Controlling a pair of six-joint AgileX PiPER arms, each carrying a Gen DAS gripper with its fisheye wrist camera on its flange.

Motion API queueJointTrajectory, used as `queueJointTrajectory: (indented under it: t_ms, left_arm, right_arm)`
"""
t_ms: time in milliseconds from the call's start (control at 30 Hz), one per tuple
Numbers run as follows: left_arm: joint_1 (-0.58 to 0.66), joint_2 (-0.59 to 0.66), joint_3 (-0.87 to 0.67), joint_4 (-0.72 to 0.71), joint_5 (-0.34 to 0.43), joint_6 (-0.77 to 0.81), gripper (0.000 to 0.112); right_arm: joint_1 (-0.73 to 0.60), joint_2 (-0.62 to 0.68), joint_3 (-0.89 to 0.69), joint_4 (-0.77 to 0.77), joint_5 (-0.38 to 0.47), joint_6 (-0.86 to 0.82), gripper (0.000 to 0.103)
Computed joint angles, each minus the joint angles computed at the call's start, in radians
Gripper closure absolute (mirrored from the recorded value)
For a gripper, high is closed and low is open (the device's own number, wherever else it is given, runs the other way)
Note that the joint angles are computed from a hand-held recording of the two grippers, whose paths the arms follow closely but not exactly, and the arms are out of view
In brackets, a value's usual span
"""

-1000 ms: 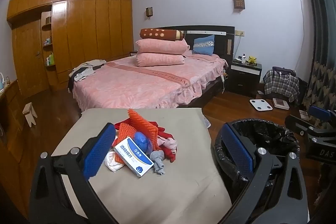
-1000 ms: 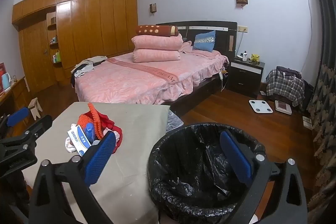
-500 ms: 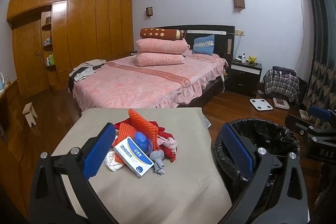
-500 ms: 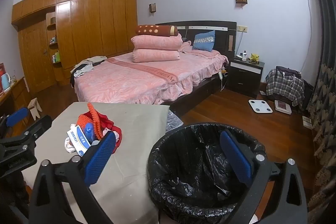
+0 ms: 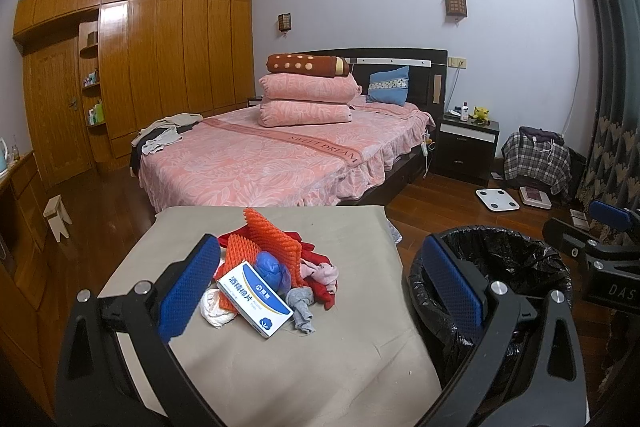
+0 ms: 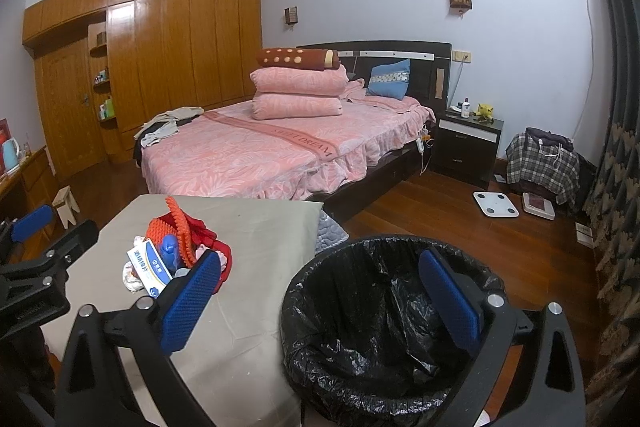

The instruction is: Collect trash

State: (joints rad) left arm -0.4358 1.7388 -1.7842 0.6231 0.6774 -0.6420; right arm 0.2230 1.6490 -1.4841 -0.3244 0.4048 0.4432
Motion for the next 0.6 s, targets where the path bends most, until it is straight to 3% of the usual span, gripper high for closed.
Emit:
queueJointTrajectory:
  t_ms: [600]
  left_arm:
    - [-0.001,-0.002,0.021,0.018,-0.015,-0.022,0.014]
  right_arm:
    - [0.002,0.003,-0.005,-0.001,0.004,-0.002,0.006]
